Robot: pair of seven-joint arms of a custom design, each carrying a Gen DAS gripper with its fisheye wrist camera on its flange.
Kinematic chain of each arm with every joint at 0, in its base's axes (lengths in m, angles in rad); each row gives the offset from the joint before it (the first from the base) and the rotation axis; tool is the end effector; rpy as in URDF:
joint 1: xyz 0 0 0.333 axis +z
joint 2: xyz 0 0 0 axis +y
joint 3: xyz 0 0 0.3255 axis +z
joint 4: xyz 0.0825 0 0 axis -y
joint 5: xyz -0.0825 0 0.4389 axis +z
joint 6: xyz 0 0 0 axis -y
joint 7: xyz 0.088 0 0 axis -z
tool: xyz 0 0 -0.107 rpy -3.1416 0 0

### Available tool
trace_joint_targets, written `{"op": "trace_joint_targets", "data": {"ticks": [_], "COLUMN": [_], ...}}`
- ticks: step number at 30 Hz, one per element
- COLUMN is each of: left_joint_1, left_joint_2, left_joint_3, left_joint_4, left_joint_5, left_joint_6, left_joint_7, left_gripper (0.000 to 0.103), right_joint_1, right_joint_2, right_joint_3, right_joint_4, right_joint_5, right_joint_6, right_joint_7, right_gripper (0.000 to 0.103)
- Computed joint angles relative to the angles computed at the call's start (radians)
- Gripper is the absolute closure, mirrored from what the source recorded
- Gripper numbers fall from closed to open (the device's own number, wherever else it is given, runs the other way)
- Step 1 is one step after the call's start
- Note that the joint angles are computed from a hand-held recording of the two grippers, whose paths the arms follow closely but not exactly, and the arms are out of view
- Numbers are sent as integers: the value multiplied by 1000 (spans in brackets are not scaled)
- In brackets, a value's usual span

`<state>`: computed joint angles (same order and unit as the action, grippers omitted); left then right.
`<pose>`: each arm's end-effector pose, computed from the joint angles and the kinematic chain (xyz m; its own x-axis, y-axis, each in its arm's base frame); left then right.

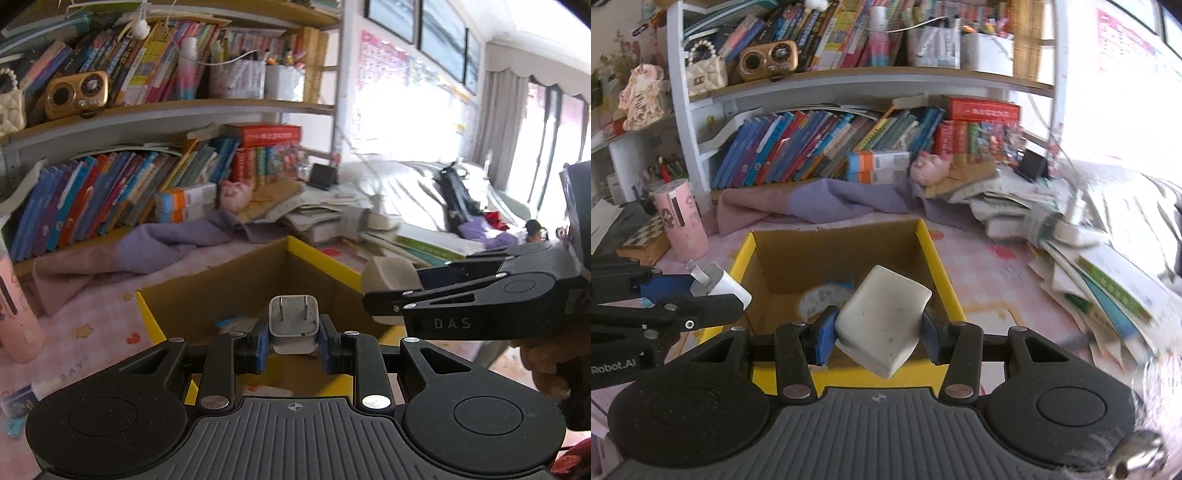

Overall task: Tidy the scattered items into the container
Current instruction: 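Lower both items into the yellow box and open both tools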

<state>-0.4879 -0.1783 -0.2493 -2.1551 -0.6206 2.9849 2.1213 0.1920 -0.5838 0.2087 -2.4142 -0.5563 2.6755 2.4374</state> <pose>0.4607 -0.3743 0.5741 -0.7008 -0.7110 0.0580 -0.4022 0.3266 -0.8553 0.4264 0.2140 0.5991 -0.0373 -0.9988 -0.0318 -0.5737 0.0474 -0.8177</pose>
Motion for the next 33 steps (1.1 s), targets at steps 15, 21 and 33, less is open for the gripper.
{"op": "trace_joint_targets", "data": {"ticks": [15, 21, 33], "left_joint_1": [130, 98, 68], "left_joint_2": [180, 216, 241], "left_joint_3": [-75, -50, -31], "left_joint_4": [141, 177, 204], "left_joint_5": [793, 855, 954], "left_joint_6": [-133, -196, -224], "left_joint_7": [-720, -791, -842], "left_gripper": [78, 78, 78], "right_joint_1": [149, 163, 130], "right_joint_2": [262, 320, 358], "right_joint_3": [-214, -225, -201], "right_joint_4": [129, 167, 196], "right_joint_5": [364, 519, 640], "right_joint_6": [58, 7, -70], "right_joint_7": [-584, -785, -913], "right_gripper": [59, 58, 59]}}
